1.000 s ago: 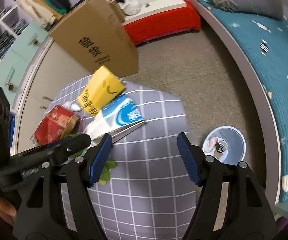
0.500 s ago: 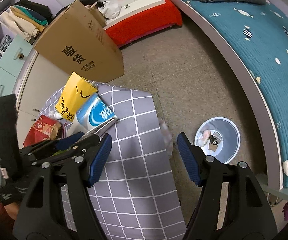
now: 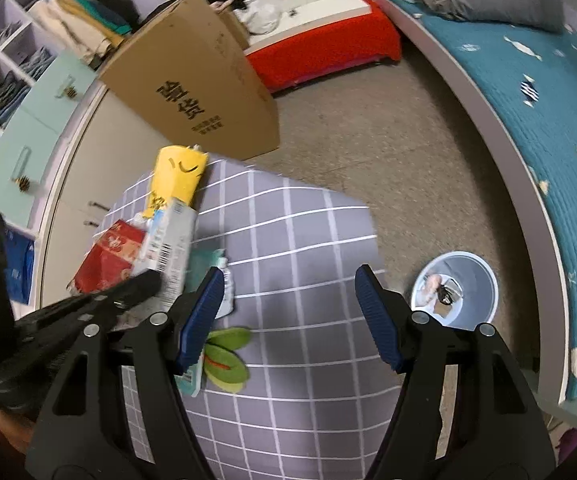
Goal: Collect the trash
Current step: 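Grasp the blue-white carton with the left gripper, then grasp the teal tube with the right gripper while the left holds the carton, then carry both items to the bucket and open the right gripper over it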
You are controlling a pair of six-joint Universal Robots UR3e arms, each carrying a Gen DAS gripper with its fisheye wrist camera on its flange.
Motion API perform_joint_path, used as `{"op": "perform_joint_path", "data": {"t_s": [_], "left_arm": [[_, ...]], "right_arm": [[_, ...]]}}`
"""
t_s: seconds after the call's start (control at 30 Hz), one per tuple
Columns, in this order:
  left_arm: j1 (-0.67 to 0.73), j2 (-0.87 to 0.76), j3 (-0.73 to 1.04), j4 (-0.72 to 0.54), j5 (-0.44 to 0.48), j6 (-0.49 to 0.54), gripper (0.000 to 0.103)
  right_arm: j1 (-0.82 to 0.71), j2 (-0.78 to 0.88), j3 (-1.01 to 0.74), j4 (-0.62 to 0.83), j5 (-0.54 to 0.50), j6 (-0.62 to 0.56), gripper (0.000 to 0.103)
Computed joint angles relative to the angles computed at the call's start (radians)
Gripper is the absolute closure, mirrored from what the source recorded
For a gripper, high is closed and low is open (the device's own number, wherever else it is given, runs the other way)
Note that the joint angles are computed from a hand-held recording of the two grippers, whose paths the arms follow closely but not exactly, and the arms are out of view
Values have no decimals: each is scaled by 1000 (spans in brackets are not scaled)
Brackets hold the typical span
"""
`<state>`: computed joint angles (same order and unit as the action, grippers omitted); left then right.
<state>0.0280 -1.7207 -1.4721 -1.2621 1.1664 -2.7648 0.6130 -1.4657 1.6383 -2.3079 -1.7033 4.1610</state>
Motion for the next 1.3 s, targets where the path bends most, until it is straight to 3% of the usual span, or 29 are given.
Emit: {"op": "perform_joint_path", "data": {"t_s": [0.2, 0.5, 0.6, 0.67, 0.87, 0.9, 0.93, 1.03, 1.3], "left_arm": [[105, 105, -54, -24, 2, 4, 100], [158, 171, -136, -1, 53, 40, 100], [161, 182, -164, 39, 68, 51, 100], [162, 183, -176, 52, 66, 53, 100], [151, 193, -211, 84, 68, 53, 100], [151, 195, -215, 89, 69, 55, 100], [149, 196, -216, 92, 69, 51, 100], [143, 203, -210, 79, 74, 37, 100], [78, 251, -136, -10, 90, -29, 100]], "right_arm": [[28, 134, -132, -18, 64, -41, 36], [62, 312, -270, -52, 120, -37, 36], [65, 355, -289, -86, 122, -40, 53], [71, 395, -331, -87, 122, -50, 71], [78, 479, -418, -30, 145, -46, 71], [78, 478, -412, -33, 147, -48, 72], [73, 467, -387, -57, 158, -49, 85], [61, 412, -299, -138, 195, -42, 88], [75, 185, -145, -162, 161, -40, 90]]}}
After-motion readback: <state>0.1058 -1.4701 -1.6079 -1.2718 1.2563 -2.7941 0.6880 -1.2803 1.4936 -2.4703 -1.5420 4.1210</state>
